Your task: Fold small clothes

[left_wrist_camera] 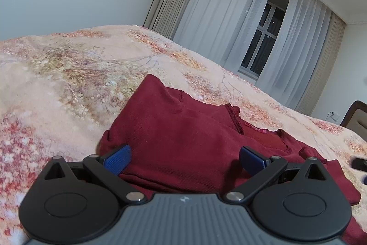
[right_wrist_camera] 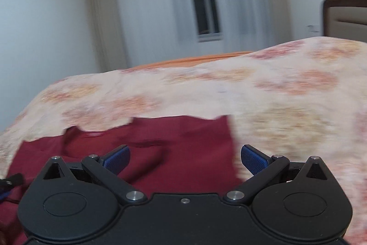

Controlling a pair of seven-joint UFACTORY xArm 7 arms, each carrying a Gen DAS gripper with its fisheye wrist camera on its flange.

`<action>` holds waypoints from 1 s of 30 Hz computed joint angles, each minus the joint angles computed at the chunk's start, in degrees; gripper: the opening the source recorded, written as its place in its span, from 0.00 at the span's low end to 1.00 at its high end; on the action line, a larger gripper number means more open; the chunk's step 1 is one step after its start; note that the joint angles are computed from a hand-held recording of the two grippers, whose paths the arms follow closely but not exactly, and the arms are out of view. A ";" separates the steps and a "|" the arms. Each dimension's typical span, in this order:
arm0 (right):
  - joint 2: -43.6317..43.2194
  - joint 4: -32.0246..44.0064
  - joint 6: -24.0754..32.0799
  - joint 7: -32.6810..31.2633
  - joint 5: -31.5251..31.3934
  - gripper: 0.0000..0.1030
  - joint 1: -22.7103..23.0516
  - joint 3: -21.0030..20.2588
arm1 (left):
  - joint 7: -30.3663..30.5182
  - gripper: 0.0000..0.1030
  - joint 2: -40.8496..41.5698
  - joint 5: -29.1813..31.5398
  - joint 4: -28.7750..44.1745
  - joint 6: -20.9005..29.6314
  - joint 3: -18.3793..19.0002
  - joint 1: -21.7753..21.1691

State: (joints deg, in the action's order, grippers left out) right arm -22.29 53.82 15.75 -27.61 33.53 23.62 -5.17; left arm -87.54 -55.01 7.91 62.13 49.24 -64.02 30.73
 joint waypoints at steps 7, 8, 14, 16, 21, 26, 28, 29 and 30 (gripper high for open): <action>7.40 4.74 -1.30 17.18 -19.19 1.00 -9.01 14.00 | -1.38 1.00 -1.04 -0.06 -1.51 -1.60 0.60 -0.90; 7.22 4.08 -1.40 20.39 -23.45 1.00 -10.87 15.29 | -1.53 1.00 -1.09 -0.02 -1.60 -1.70 0.63 -0.98; 1.59 -2.52 -2.03 24.36 -30.02 1.00 -11.96 11.09 | -2.28 1.00 -1.30 0.30 -2.01 -2.17 0.81 -1.34; -0.74 -4.63 -1.56 21.97 -28.34 1.00 -10.27 7.93 | -2.44 1.00 -1.32 0.40 -2.00 -2.14 0.80 -1.38; -4.91 -8.26 -1.05 16.77 -25.72 1.00 -8.08 3.29 | -2.55 1.00 -1.14 0.60 -1.96 -2.07 0.80 -1.45; -4.98 -6.42 -2.10 3.96 -12.06 0.99 5.22 -7.88 | -2.67 1.00 -1.07 0.75 -1.94 -2.05 0.79 -1.50; -3.22 -4.92 -1.90 0.42 -9.59 0.94 6.86 -8.71 | -2.76 1.00 -1.11 0.80 -1.95 -2.12 0.78 -1.49; -2.03 -3.86 -0.86 -0.51 -9.17 0.91 6.62 -8.38 | -2.91 1.00 -1.25 0.85 -1.94 -2.19 0.72 -1.43; -0.87 -2.80 0.51 -0.82 -8.82 0.84 5.96 -7.79 | -3.13 1.00 -1.55 0.90 -2.10 -2.46 0.74 -1.45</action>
